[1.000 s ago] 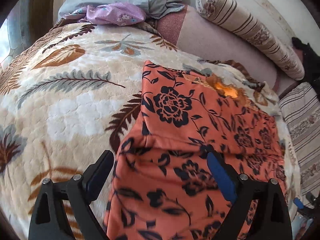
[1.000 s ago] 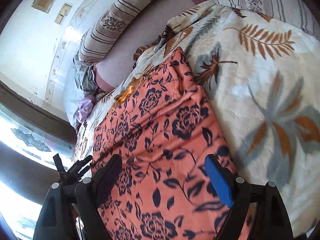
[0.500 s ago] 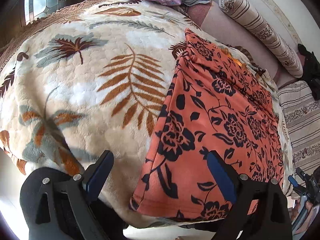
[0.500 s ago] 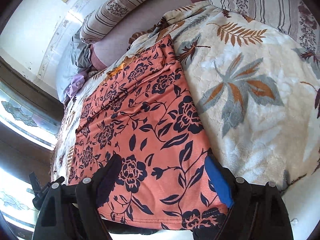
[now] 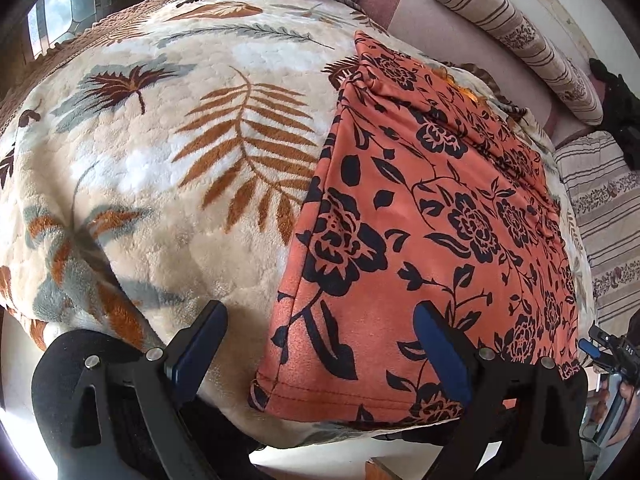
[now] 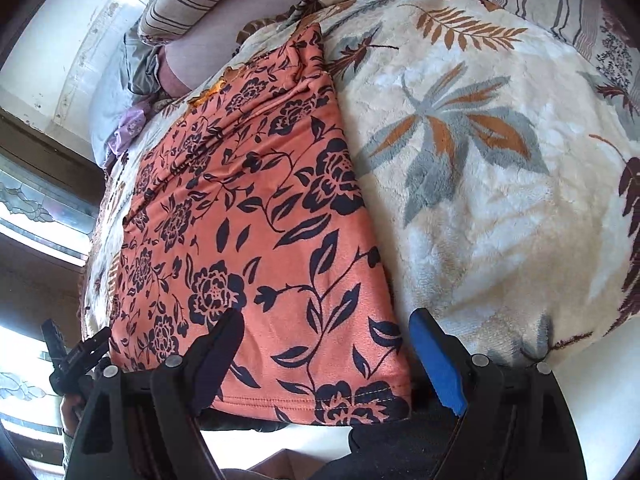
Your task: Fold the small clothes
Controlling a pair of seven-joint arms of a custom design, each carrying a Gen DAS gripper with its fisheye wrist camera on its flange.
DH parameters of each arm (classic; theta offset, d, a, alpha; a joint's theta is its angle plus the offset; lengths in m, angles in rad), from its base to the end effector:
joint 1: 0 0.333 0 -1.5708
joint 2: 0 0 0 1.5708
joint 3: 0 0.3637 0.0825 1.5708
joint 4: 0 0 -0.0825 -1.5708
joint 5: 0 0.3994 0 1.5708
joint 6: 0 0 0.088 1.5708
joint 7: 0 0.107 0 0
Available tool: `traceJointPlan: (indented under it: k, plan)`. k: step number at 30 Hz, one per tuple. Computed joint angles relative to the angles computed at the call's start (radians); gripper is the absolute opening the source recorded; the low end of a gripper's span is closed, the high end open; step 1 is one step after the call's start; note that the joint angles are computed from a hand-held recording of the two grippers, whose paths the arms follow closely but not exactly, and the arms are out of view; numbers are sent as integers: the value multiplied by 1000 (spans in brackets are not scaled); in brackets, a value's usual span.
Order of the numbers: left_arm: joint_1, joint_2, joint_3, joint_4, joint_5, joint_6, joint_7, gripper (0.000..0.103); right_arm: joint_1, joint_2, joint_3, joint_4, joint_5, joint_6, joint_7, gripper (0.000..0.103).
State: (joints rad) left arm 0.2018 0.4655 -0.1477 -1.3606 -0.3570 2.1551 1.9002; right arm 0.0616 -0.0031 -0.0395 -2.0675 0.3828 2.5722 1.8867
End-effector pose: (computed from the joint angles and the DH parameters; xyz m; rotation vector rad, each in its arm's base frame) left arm 0.7601 0.0520 0.5334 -2.0060 2.2167 -0.7748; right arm 0.6005 0.0071 0.5286 -1.2389 2.2505 -0.0768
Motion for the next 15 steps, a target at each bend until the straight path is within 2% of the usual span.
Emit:
traceJointPlan:
  k: [4,8,9,10,11,12,13,14,15]
  plan:
    - [-14,4,7,8,35,-10,-4,94,-7,7,-5,0,-2,-18,12,87]
    - [-22,13,12,14,61,-23,-13,91,-10,16,-3,2,80,-47,-56,86]
    - [-29,11,16,11,79,-21,-16,85,-10,18,-1,3,82,-56,-65,83]
    - [-36,10,23,11,99,-19,-26,80,-10,20,0,5,86,-70,-74,64]
    - [-36,10,25,13,107,-20,-34,65,-10,21,0,6,78,-83,-65,56]
    - [-37,12,29,21,116,-24,-44,43,-9,18,0,1,60,-81,-50,50]
    - [-30,19,28,37,113,-37,-49,33,-9,15,-1,-1,46,-86,-38,42]
    - [-13,31,18,62,85,-69,-46,17,-10,12,-2,-2,44,-89,-34,39]
    - [1,42,11,85,62,-100,-48,11,-12,6,-3,-6,57,-84,-43,38]
